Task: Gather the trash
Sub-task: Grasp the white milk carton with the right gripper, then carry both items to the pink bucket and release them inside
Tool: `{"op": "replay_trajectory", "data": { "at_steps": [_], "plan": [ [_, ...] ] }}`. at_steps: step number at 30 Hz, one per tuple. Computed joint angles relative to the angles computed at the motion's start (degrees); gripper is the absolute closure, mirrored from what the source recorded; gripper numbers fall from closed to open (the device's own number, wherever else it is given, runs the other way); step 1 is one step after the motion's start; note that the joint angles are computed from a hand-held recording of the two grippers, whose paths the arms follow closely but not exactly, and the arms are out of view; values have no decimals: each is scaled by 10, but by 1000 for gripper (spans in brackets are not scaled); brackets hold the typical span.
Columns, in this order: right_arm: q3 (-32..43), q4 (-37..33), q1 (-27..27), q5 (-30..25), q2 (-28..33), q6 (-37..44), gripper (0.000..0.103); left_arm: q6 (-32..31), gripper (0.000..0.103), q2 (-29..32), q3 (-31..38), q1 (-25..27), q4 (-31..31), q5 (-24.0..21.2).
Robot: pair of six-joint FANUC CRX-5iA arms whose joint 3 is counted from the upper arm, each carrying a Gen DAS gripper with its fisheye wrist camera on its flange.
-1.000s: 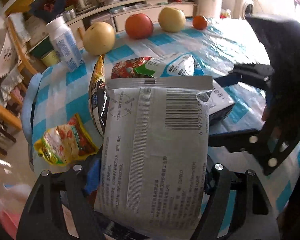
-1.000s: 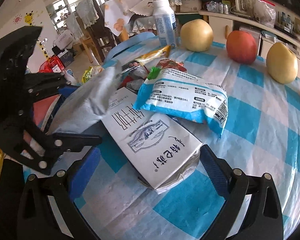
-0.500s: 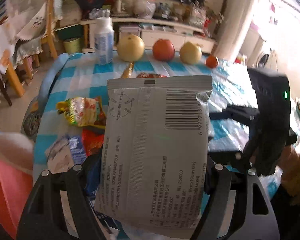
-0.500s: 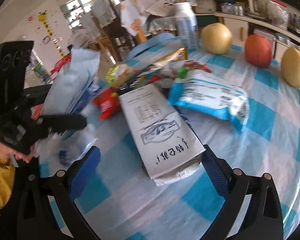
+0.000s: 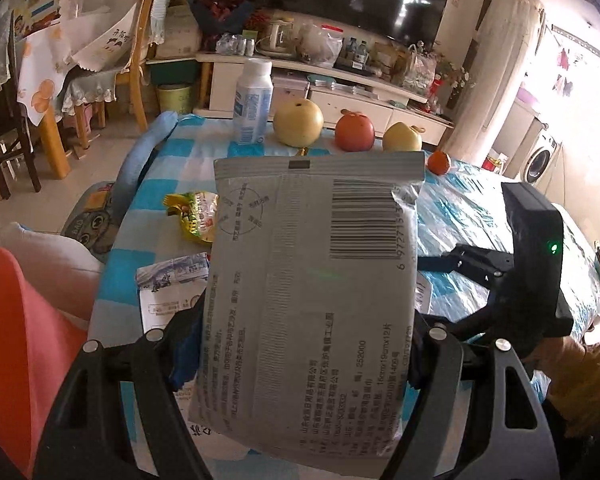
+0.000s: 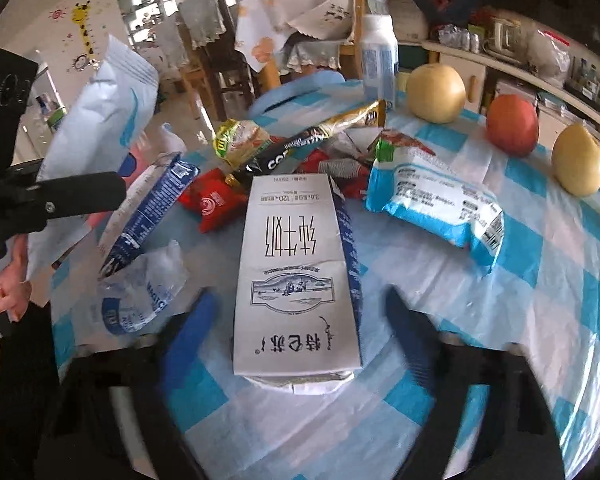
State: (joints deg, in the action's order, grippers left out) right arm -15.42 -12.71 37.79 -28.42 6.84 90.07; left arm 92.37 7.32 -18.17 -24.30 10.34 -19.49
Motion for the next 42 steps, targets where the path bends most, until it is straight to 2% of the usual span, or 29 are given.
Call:
{"op": "replay_trajectory", "data": {
  "at_steps": [3,5,8,12,15,17,20,22,28,33,39,42],
  "plan": [
    [-16,52,16,14,3,-52,31,19,27,3,4,4,-14,-2],
    [-46,130,33,44,-5,-128,32,37,27,6,9,4,-23,-5],
    [-55,191,41,42,3,-199,40,70,27,8,21,3,-58,-17],
    [-68,237,42,52,4,-260,40,74,27,2,14,9,-57,-14],
    [-106,331,43,79,-8,-363,41,83,27,-2,11,15,-62,-17],
    [-122,364,43,88,-16,-410,41,91,27,-6,9,18,-71,-19],
    [-139,373,41,102,-31,-446,41,102,27,-13,7,22,-86,-22],
    [-148,376,43,107,-42,-465,41,94,27,-23,-7,28,-75,-11],
    [-180,455,55,114,-70,-569,41,105,27,-55,-36,47,-72,10],
    [-199,522,69,122,-96,-656,41,141,27,-76,-42,56,-105,6],
    [-182,523,98,125,-108,-678,41,197,27,-110,-54,72,-146,-1],
    [-152,493,118,122,-99,-651,41,247,27,-128,-52,80,-191,-17]
  ]
}}
